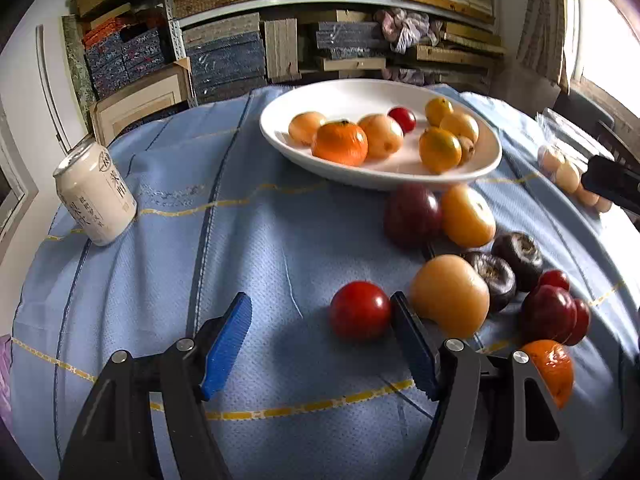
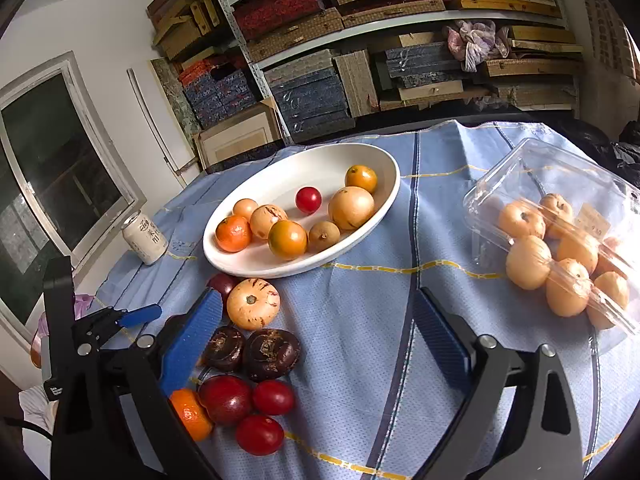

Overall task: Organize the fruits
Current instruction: 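Lower left tool onto a red tomato and close its fingers on it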

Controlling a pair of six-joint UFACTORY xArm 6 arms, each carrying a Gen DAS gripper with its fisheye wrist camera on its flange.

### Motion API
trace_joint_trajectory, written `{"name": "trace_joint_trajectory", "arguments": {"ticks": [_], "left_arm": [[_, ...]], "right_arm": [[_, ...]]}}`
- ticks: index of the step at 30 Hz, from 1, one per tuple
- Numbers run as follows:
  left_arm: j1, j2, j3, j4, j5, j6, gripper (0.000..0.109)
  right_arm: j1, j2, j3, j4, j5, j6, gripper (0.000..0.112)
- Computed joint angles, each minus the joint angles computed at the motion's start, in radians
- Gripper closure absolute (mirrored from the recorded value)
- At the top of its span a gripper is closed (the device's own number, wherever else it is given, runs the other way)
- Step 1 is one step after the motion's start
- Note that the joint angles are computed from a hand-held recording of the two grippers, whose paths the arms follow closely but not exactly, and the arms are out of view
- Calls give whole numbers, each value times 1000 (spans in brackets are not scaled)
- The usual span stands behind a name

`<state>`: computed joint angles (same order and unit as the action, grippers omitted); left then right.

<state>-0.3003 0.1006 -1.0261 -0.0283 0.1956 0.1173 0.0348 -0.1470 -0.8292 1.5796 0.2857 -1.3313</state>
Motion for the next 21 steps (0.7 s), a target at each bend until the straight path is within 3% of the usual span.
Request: {"name": "trace_joint_trajectory", "arguments": {"ticks": [4, 7, 9, 10, 13, 15, 21], "left_arm": [[0, -9, 16, 11, -31, 2, 39], [-6, -16, 26, 1, -43, 25, 47], [-12, -19, 32, 7, -53, 36, 60], [-16, -21, 35, 1, -55, 50, 62], [-24, -19, 32, -19, -56, 78, 62], [-35, -19, 29, -114, -51, 166, 62], [-35, 0, -9, -254, 32, 272, 63]], "right_arm": [[3, 3, -2, 2, -1, -8, 18], [3, 1, -1, 3, -2, -8, 18], [4, 4, -1, -1, -3, -3, 18], [5, 5, -1, -4, -4, 0, 18], [6, 4, 0, -15, -5, 10, 18], [8, 4, 1, -21, -5, 13, 18], [10, 5, 2, -35, -4, 16, 18]]}}
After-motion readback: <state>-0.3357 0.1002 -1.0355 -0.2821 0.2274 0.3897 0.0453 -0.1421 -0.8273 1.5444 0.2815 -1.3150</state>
